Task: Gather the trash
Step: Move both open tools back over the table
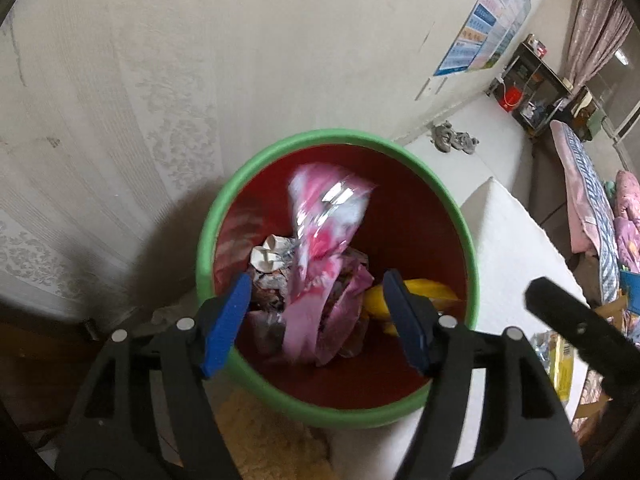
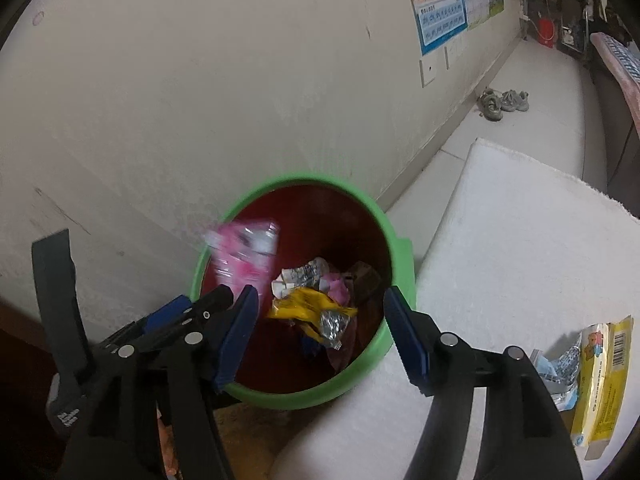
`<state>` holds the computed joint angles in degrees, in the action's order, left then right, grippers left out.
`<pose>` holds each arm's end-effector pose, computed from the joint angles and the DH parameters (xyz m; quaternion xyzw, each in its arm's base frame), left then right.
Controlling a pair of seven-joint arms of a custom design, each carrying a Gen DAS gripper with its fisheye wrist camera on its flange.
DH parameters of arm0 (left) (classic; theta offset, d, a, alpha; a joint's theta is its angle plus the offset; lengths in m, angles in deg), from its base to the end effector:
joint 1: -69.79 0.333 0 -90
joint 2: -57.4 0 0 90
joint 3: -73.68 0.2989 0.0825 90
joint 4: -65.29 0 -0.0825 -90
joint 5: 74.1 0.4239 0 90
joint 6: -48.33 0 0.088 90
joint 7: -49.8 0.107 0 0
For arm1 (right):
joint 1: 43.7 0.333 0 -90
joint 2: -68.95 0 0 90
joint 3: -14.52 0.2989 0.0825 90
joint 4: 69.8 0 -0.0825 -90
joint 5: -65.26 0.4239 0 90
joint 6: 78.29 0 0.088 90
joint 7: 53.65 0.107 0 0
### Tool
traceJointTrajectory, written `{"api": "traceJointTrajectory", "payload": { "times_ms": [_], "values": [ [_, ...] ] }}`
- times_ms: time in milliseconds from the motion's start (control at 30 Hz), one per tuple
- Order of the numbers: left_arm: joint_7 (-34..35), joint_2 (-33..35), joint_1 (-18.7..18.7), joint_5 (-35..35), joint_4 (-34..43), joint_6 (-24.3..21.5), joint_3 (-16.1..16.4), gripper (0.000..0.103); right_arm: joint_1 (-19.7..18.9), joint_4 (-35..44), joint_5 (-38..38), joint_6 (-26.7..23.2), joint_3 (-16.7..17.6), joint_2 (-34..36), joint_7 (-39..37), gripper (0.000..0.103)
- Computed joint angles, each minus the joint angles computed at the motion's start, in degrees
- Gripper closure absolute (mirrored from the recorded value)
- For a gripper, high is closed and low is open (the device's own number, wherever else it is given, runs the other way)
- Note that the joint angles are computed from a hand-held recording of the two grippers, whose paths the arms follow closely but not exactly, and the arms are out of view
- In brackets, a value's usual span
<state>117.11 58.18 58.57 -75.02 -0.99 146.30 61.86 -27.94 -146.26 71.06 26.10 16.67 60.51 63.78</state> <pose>0.5292 -0.2252 0.8255 -0.6789 0.6840 -0.2505 0.0918 0.5049 0.1746 0.8422 -0.6161 0.7218 -0.0742 0.3064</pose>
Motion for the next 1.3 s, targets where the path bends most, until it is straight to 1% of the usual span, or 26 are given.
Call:
{"api": "traceJointTrajectory", "payload": {
  "times_ms": [67,100,167,233,333,433,567,667,767,833,900,967,1100,1200,1300],
  "values": [
    [0.4,-0.61,0.03,0.35,-0.53,-0.34,0.01,0.036,-0.14,-0.82,-0.11,0.02,-0.12,-1.21,0.04,0.039],
    [0.36,-1.22,0.0,0.53,-1.16,-0.09,0.0,0.034,-0.19,-1.23,-0.15,0.13,-0.22,-1.78,0.06,0.039],
    [0.03,-2.2,-0.22,1.06,-2.09,0.33,-0.11,0.032,-0.3,-3.42,-0.3,0.71,-0.49,-4.49,0.37,0.039],
    [-0.24,-3.22,-0.49,1.5,-2.97,0.69,-0.21,0.03,-0.34,-4.63,-0.71,0.75,-0.84,-6.42,0.51,0.036],
    [0.14,-4.74,-1.21,1.46,-3.95,1.25,-0.46,0.029,-0.39,-7.62,-2.67,0.53,-0.89,-10.72,0.94,0.032],
    [0.95,-5.73,-2.25,1.87,-4.27,1.15,-0.98,0.029,-0.2,-11.43,-4.44,-0.11,-1.09,-15.69,1.24,0.032],
    [1.15,-7.25,-3.8,1.23,-5.02,1.32,-1.64,0.029,0.2,-15.95,-6.23,-2.02,-1.3,-21.38,2.27,0.031],
    [0.65,-9.79,-4.96,-0.11,-7.73,2.12,-1.83,0.028,0.43,-20.62,-7.73,-3.41,-0.98,-26.78,3.85,0.031],
    [0.58,-12.15,-6.29,-1.68,-10.61,2.83,-1.9,0.027,0.93,-25.38,-8.95,-4.46,-0.78,-31.53,5.46,0.027],
    [1.62,-12.84,-7.39,-2.26,-11.59,2.5,-2.18,0.027,1.34,-29.02,-9.14,-5.53,-1.15,-34.71,6.61,0.027],
    [2.43,-13.02,-8.4,-1.88,-11.65,1.51,-2.75,0.027,1.73,-31.95,-7.98,-6.88,-2.37,-37.34,8.61,0.027],
    [3.18,-13.04,-9.39,-2.25,-11.6,0.93,-3.13,0.027,1.74,-33.55,-8.11,-7.8,-2.92,-39.39,9.74,0.027],
    [3.87,-14.12,-10.9,-4.08,-12.53,1.37,-3.23,0.027,0.72,-35.82,-10.74,-9.83,-2.62,-43.08,11.57,0.027],
    [5.57,-14.64,-11.97,-4.34,-13.19,1.38,-3.52,0.027,0.08,-37.84,-11.23,-10.6,-2.92,-45.97,14.43,0.027],
    [5.79,-14.66,-12.61,-4.14,-13.21,0.46,-3.88,0.027,0.03,-38.8,-12.26,-11.17,-3.11,-47.47,15.43,0.027]
  ]
}}
